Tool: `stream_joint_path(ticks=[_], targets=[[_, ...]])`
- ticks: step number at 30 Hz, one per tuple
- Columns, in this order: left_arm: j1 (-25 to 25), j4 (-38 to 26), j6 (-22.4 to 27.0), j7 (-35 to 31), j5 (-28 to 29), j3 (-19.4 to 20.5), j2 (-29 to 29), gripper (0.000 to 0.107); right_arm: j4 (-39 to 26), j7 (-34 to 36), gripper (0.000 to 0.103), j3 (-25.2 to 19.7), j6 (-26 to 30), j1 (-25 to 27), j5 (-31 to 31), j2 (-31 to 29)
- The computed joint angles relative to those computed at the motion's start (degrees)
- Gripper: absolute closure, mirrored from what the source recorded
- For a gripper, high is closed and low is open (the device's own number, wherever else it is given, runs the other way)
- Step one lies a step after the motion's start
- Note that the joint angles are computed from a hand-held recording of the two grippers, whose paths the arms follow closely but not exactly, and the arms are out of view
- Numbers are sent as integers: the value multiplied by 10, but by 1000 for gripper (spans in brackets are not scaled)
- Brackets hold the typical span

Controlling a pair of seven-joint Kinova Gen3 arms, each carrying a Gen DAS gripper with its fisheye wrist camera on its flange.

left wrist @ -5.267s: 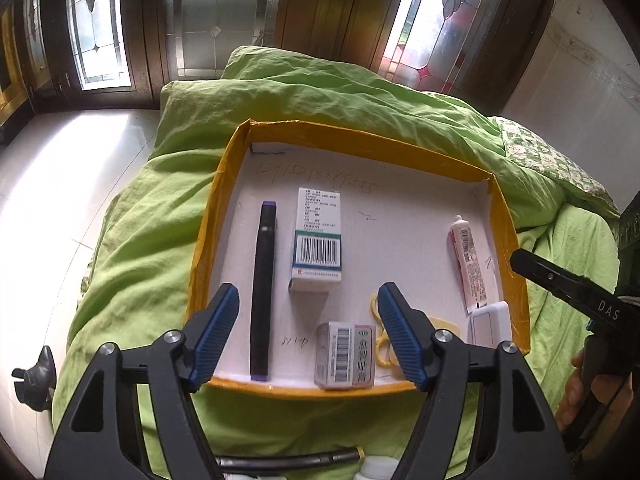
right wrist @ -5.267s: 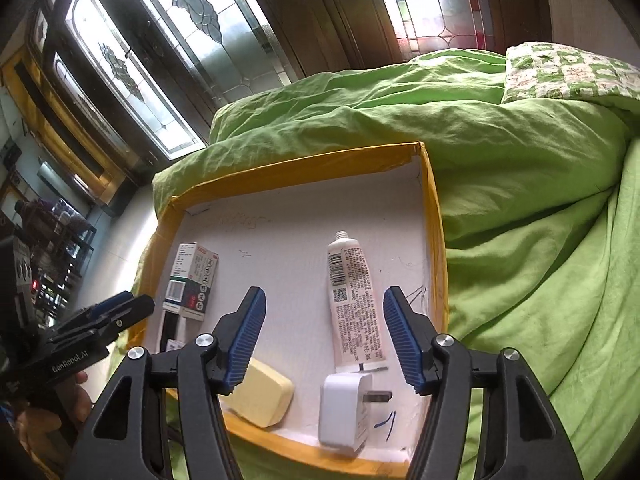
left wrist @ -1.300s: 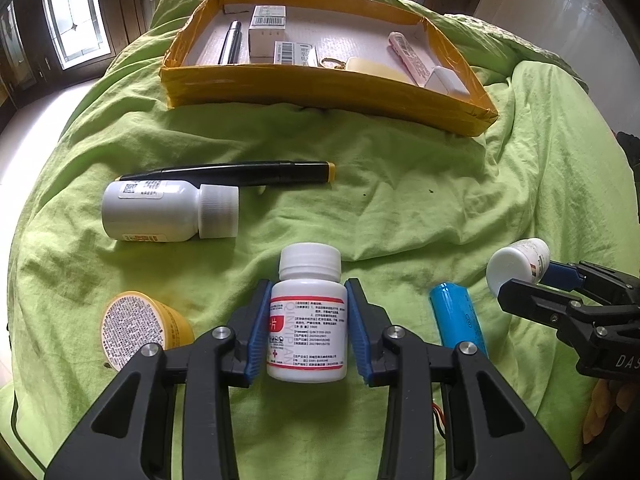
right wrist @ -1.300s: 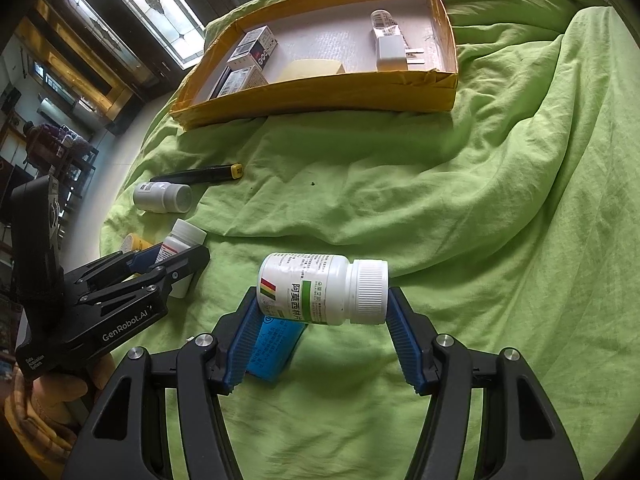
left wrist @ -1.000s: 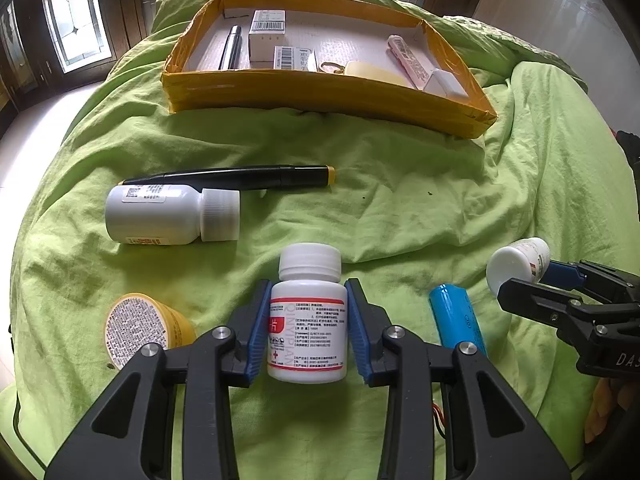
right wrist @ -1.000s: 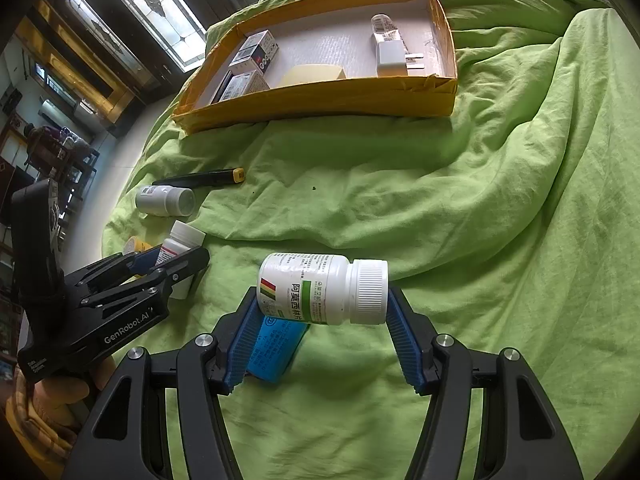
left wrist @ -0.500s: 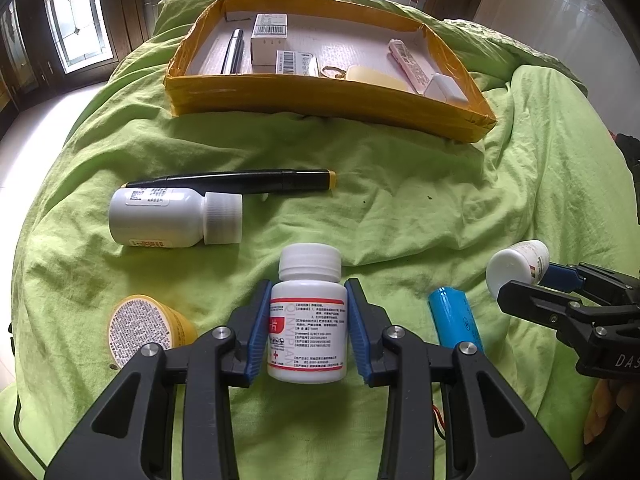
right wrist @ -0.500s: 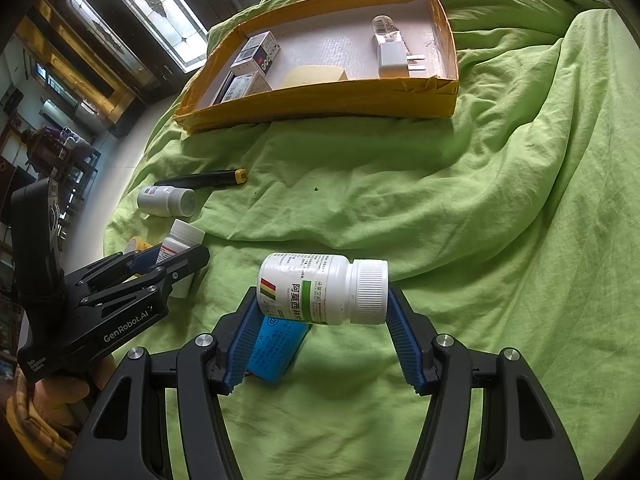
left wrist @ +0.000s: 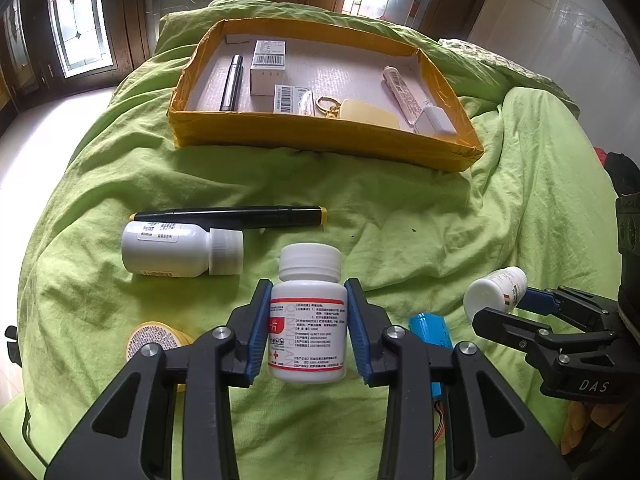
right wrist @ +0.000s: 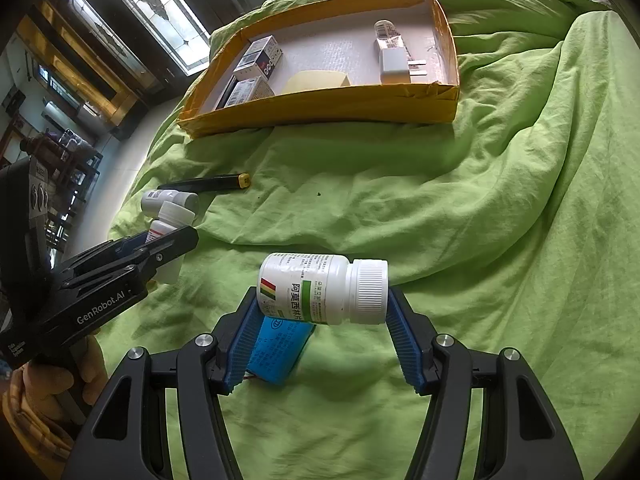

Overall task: Organize rigid objects
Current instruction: 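Carry the green-labelled bottle with the right gripper into the tray while the left gripper carries its bottle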

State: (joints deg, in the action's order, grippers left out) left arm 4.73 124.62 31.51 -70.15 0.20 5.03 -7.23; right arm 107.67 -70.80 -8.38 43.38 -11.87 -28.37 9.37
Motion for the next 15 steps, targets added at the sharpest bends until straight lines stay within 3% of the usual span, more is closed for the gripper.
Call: stream_joint_path(ticks=[15], targets=[[-2,-32,17,32,-49,11,7,74,-3,7,47,1,-1,5,-12,-1]])
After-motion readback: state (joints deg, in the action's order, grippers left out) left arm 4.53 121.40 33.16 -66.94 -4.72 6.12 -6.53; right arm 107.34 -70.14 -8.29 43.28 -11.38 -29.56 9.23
